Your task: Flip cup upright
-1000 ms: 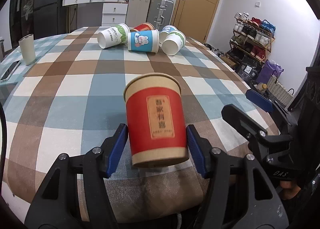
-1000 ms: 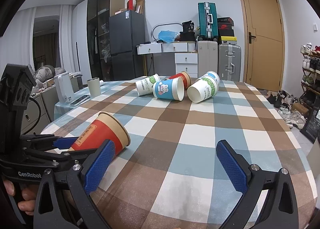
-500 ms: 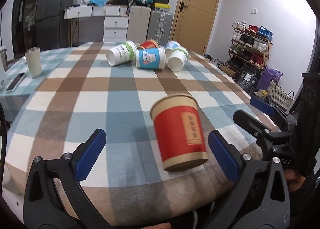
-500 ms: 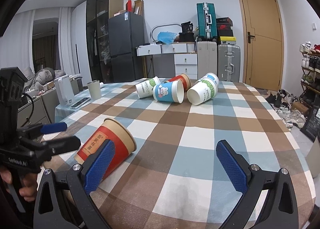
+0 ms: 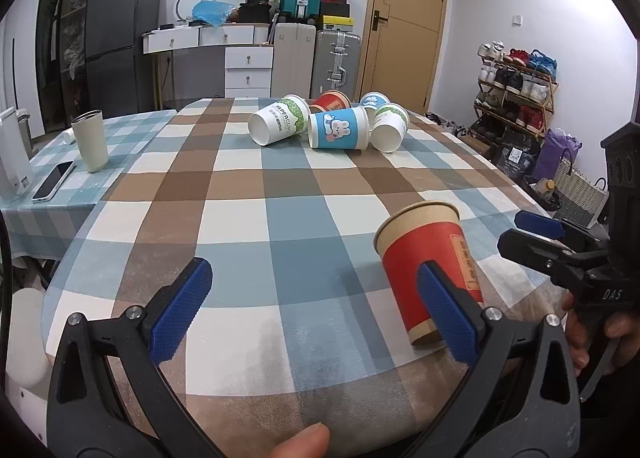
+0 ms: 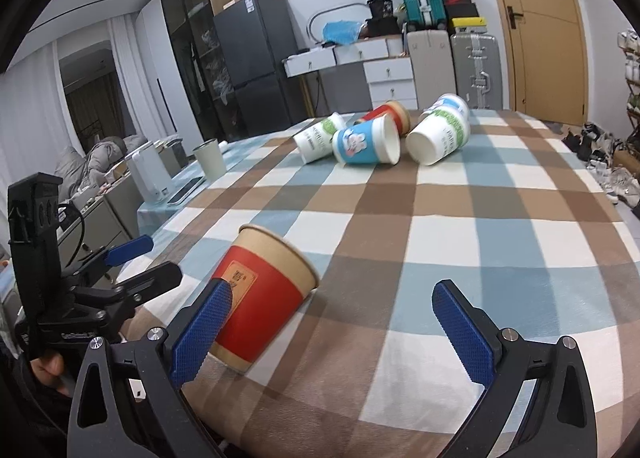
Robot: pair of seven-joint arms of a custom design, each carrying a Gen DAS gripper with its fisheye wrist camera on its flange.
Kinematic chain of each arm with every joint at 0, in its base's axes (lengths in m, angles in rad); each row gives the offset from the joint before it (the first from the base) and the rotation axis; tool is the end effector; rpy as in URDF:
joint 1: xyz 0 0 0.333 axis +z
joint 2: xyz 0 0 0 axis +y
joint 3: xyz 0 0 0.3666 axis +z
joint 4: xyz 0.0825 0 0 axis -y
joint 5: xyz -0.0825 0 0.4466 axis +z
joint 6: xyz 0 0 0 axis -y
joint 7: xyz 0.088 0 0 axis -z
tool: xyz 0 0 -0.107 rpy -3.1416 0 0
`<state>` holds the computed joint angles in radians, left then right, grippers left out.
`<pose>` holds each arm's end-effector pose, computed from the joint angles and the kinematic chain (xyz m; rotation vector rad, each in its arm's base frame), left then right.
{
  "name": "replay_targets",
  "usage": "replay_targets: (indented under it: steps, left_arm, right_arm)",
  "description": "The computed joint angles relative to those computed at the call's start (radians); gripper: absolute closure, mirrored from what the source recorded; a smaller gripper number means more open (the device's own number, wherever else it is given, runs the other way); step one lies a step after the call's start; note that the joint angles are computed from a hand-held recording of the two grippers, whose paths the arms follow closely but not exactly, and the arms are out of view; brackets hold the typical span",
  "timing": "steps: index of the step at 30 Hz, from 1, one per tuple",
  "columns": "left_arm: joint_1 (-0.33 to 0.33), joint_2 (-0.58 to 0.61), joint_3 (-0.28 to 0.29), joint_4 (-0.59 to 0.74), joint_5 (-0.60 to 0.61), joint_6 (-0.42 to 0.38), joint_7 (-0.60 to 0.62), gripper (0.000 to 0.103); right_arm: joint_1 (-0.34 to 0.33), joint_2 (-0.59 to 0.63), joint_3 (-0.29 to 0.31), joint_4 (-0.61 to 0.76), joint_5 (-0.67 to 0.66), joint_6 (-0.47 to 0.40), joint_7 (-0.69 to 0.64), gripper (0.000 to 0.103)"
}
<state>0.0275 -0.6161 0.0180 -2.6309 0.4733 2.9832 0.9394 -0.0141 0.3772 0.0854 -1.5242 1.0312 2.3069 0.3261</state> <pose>0.4298 -0.0114 0.5677 -1.8159 1.4111 -0.8768 0.7845 0.0627 0.5236 -1.9793 0.8871 -0.2047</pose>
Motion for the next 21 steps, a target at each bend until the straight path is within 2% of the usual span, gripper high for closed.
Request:
replay_targets:
  steps: [2,8,13,17,21]
  left_arm:
    - [0.022,0.006,-0.016,0.002,0.013,0.006,-0.01,0.001]
    - [0.031,0.02,-0.017,0.003,0.027,0.008,-0.01,0.001]
    - [0.084,0.021,-0.046,-0.011,0.057,0.048,-0.05,0.001]
    - [0.065,0.028,-0.025,-0.004,0.054,0.018,-0.042,0.001]
    - [0.054,0.032,-0.012,-0.006,0.046,0.011,-0.029,0.001]
  right_arm:
    - [0.005,0.002,-0.001,0.005,-0.017,-0.016,0.018,0.0]
    - [0.014,0.028,-0.002,0.054,-0.065,-0.098,0.108,0.001]
    - [0.022,0.059,-0.001,0.107,-0.105,-0.152,0.193,0.003]
    - [0.035,0.085,0.0,0.153,-0.147,-0.179,0.263,0.003]
    - [0.042,0.128,-0.001,0.223,-0.196,-0.236,0.351,0.008]
